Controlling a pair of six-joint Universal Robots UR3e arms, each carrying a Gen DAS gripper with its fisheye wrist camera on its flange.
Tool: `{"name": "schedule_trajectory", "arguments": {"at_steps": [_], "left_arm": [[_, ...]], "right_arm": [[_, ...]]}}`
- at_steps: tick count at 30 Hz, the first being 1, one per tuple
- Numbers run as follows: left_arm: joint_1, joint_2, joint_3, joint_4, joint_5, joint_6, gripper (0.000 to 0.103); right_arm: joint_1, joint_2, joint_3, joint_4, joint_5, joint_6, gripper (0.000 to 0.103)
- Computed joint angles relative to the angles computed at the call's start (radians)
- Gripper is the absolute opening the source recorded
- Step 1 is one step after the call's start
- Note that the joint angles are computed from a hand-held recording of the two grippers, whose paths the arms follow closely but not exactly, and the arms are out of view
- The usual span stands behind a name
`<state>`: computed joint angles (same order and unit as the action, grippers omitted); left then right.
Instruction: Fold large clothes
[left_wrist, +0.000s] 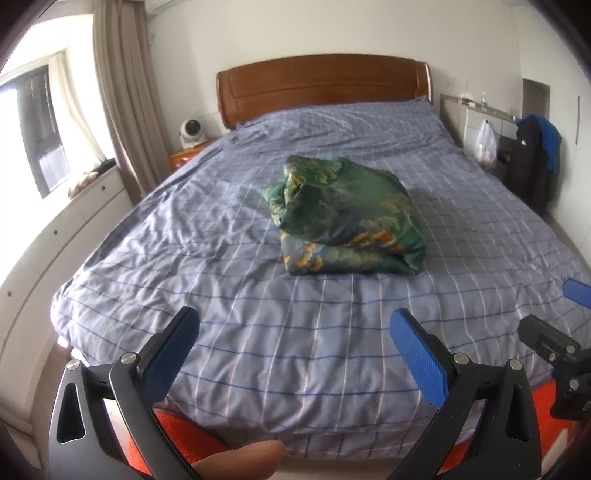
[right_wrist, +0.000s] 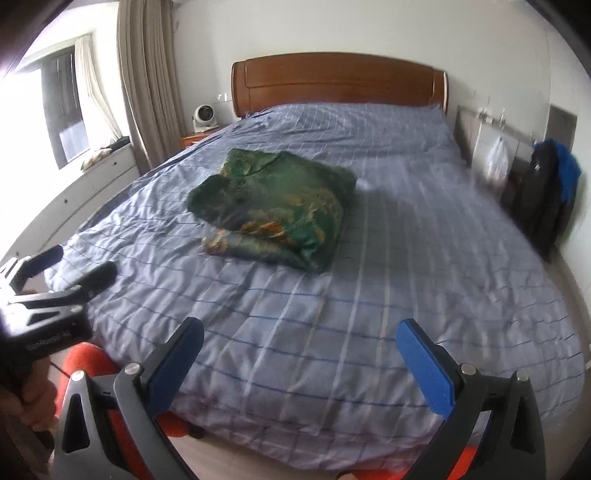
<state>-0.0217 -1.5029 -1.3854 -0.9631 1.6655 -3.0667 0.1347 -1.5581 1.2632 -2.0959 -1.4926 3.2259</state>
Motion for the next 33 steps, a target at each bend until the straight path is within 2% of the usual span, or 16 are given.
{"name": "schedule_trajectory", "arguments": {"at_steps": [3,7,11,14,18,21,27,29,33], "left_arm": [[0.011,0.004,0.019,-0.035,-0.019,0.008,0.103],[0.017,0.016,0.025,-0.047,-0.033,0.020,0.103],[0.010,0.014,0.038,-0.053,-0.029,0.021,0.103],[0.012,0.026,0.024,-0.035,-0.035,0.014,0.103],[0.036,0.054,0.000,0.006,-0.079,-0.014,0.103],[0.031,0.051,0.013,0.009,-0.064,-0.019,0.103],[0.033,0.102,-0.082,0.096,-0.036,0.003,0.103],[0.034,0.102,-0.081,0.075,-0.033,0.009,0.103],[0.056,0.107,-0.063,-0.008,-0.085,0.022,0.103]], "right_arm": [[0.035,0.021,-0.045,0.023,-0.030,0.010,0.103],[0.088,0.053,-0.135,0.075,-0.099,-0.039,0.103],[0.069,0.033,-0.127,0.071,-0.063,-0.045,0.103],[0.049,-0.017,-0.051,-0.026,-0.038,-0.029,0.103],[0.062,-0.070,0.012,-0.135,-0.081,-0.006,0.103],[0.088,-0.038,-0.038,-0.088,-0.117,-0.039,0.103],[0.064,-0.018,-0.053,-0.021,-0.041,0.008,0.103],[0.073,-0.013,-0.051,-0.015,-0.049,0.015,0.103],[0.100,0.016,-0.081,0.044,-0.095,0.037,0.103]]}}
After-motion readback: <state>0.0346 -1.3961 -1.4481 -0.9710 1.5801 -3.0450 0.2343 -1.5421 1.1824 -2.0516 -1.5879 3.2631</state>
